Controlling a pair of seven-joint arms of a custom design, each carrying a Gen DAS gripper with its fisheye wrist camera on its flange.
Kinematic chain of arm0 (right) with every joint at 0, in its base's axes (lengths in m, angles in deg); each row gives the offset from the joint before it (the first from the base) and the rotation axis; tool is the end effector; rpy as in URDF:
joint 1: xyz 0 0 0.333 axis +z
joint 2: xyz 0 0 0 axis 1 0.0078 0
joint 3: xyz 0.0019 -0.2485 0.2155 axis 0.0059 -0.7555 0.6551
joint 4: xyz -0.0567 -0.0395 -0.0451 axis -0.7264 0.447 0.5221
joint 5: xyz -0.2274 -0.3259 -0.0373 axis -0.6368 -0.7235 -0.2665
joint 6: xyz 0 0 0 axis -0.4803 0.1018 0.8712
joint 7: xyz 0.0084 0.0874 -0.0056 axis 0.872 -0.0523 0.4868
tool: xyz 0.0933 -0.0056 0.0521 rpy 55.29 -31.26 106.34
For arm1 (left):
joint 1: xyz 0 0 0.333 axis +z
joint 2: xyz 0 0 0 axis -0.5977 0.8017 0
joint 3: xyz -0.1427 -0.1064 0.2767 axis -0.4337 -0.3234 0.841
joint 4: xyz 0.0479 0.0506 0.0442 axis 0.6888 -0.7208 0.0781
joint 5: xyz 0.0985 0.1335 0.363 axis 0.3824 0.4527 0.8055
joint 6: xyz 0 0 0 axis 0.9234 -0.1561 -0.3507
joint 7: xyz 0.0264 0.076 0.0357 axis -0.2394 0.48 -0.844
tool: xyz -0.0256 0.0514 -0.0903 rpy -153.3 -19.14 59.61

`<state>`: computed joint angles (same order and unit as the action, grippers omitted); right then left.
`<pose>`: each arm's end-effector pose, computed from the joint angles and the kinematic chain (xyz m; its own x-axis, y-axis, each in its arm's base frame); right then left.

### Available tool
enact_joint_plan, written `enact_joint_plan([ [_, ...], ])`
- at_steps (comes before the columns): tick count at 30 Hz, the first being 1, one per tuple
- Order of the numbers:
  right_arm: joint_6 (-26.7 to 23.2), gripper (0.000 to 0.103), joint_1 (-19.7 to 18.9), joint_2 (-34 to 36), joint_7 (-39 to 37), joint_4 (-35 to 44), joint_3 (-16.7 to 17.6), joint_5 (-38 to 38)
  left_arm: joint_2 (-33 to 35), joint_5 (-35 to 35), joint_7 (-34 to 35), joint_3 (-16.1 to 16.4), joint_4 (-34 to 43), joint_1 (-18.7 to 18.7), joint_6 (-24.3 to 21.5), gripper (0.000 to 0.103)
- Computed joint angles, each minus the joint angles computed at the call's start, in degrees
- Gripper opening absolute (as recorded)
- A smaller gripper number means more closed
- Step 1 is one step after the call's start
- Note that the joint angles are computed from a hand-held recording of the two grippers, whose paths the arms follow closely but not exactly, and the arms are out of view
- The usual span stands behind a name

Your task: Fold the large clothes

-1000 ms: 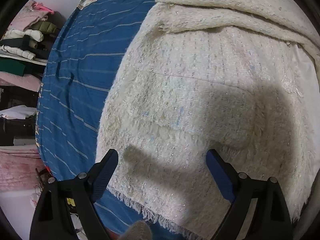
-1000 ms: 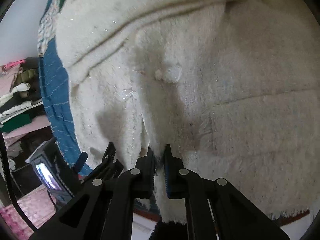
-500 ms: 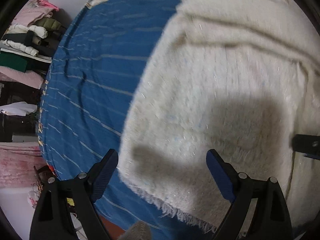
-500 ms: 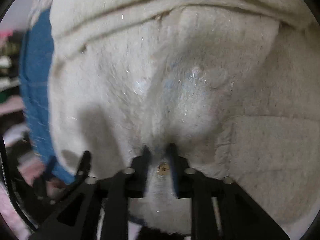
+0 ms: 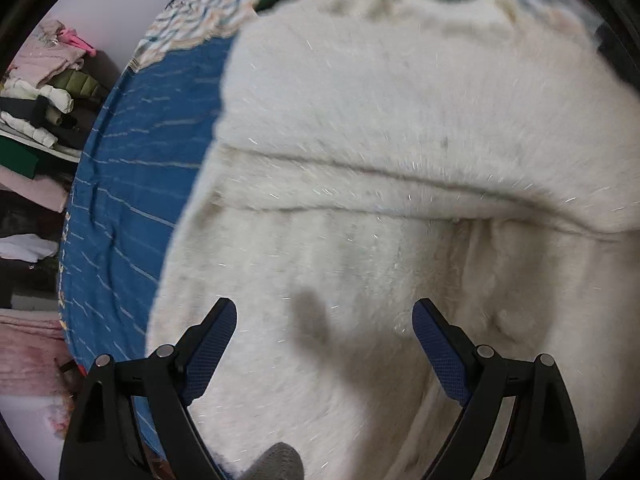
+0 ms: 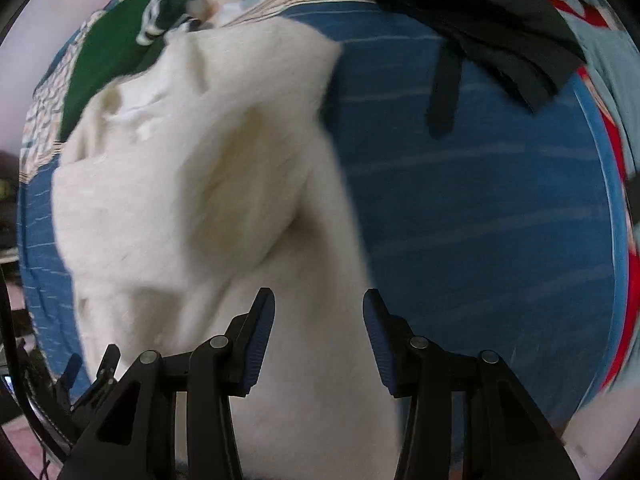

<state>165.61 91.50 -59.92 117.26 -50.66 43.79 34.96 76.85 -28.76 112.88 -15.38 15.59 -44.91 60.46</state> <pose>0.5170 0.0214 0.5337 -0.9110 -0.3866 -0.1433 -0.3902 0.9207 -0.0033 0.7892 -0.1588 0.4777 -0.7157 -0.6138 -0.3331 -0.5918 0.7863 -0.1775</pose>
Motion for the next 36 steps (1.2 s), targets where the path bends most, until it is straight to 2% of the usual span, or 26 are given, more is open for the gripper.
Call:
enact_joint_plan([
  [3, 5.23, 0.045, -1.02, 1.56, -9.91, -3.79, -3.07, 4.42, -0.94, 3.75, -6.1, 2.43, -4.65, -1.74, 4.54, 0.091],
  [5, 7.88, 0.015, -1.81, 1.91, -16.96, -6.29, -4.44, 7.65, -1.53, 5.58, -9.44, 3.16, -6.34, -2.32, 6.03, 0.091],
  [6, 9.46, 0.011, -2.31, 1.37, -18.76, -7.59, -4.64, 8.36, -1.69, 6.39, -10.74, 3.38, -6.52, -2.6, 6.04, 0.091],
  [8, 12.5, 0.011, -3.92, -1.8, -17.52, -11.5, -4.53, 7.89, -2.86, 8.58, -13.82, 4.04, -8.44, -3.42, 6.69, 0.091],
  [11, 13.68, 0.011, -6.17, -5.76, -15.11, -16.2, -4.4, 7.83, -3.66, 11.58, -17.33, 4.71, -9.96, -4.32, 7.38, 0.091],
  [13, 15.02, 0.011, -6.28, -7.09, -17.48, -19.44, -5.78, 12.59, -4.34, 13.88, -20.8, 5.4, -11.42, -5.1, 8.06, 0.091],
  [15, 13.69, 0.016, -6.45, -7.02, -21.04, -19.03, -6.32, 14.36, -5.32, 15.46, -24.35, 5.71, -12.74, -5.84, 7.31, 0.091],
  [16, 12.31, 0.028, -6.65, -7.06, -22.58, -18.33, -6.53, 14.75, -5.47, 15.74, -25.48, 5.61, -12.64, -5.84, 6.55, 0.091],
  [18, 8.35, 0.04, -7.53, -8.12, -24.41, -16.62, -6.46, 13.6, -6.69, 16.32, -27.3, 5.25, -13.94, -5.66, 6.29, 0.091],
  [19, 7.62, 0.04, -8.14, -9.56, -24.16, -16.68, -6.18, 13.05, -7.5, 16.51, -27.77, 4.96, -14.99, -5.41, 6.5, 0.091],
  [21, 9.23, 0.04, -8.72, -13.63, -24.46, -18.13, -6.08, 14.46, -9.37, 16.21, -28.11, 4.12, -17.64, -4.61, 6.76, 0.091],
  [23, 13.48, 0.041, -8.21, -16.81, -26.48, -19.55, -6.56, 18.14, -11.27, 16.77, -28.85, 3.83, -21.25, -4.15, 7.65, 0.091],
  [24, 16.62, 0.046, -7.21, -17.56, -28.59, -20.34, -7.33, 21.48, -11.88, 17.39, -29.29, 3.79, -22.71, -4.08, 8.19, 0.091],
  [25, 20.08, 0.055, -5.39, -17.41, -32.16, -20.91, -8.71, 26.04, -12.19, 17.92, -29.69, 3.77, -23.68, -4.03, 8.45, 0.091],
  [26, 21.52, 0.06, -4.33, -16.59, -34.8, -20.65, -9.54, 28.85, -12.39, 18.09, -30.07, 3.68, -24.38, -3.78, 8.76, 0.091],
  [28, 23.14, 0.06, -3.08, -13.55, -39.39, -19.49, -10.26, 32.41, -12.12, 17.58, -30.83, 3.39, -24.19, -3.16, 9.2, 0.091],
  [30, 22.0, 0.06, -1.89, -8.04, -43.71, -16.67, -11.53, 37.02, -11.41, 17.42, -31.02, 3.31, -23.02, -3.06, 8.53, 0.091],
  [31, 21.34, 0.055, -1.42, -5.18, -45.22, -15.08, -11.78, 40.25, -11.31, 17.35, -31.24, 3.28, -22.84, -3.05, 8.35, 0.091],
  [32, 19.82, 0.033, -2.26, -3.15, -44.49, -13.61, -11.31, 39.74, -11.08, 17.21, -31.38, 3.24, -22.46, -3.02, 8.09, 0.091],
  [33, 18.53, 0.021, -3.44, -2.28, -42.98, -12.7, -10.26, 36.94, -10.96, 16.98, -31.56, 3.18, -22.25, -2.96, 7.86, 0.091],
  [35, 18.74, 0.007, -4.95, -4.21, -41.92, -13.46, -8.44, 32.89, -10.8, 16.32, -31.6, 2.97, -21.89, -2.69, 7.62, 0.091],
  [36, 19.08, 0.007, -5.83, -5.92, -41.45, -13.3, -7.51, 29.34, -10.72, 16.01, -31.52, 2.88, -21.72, -2.56, 7.51, 0.091],
])
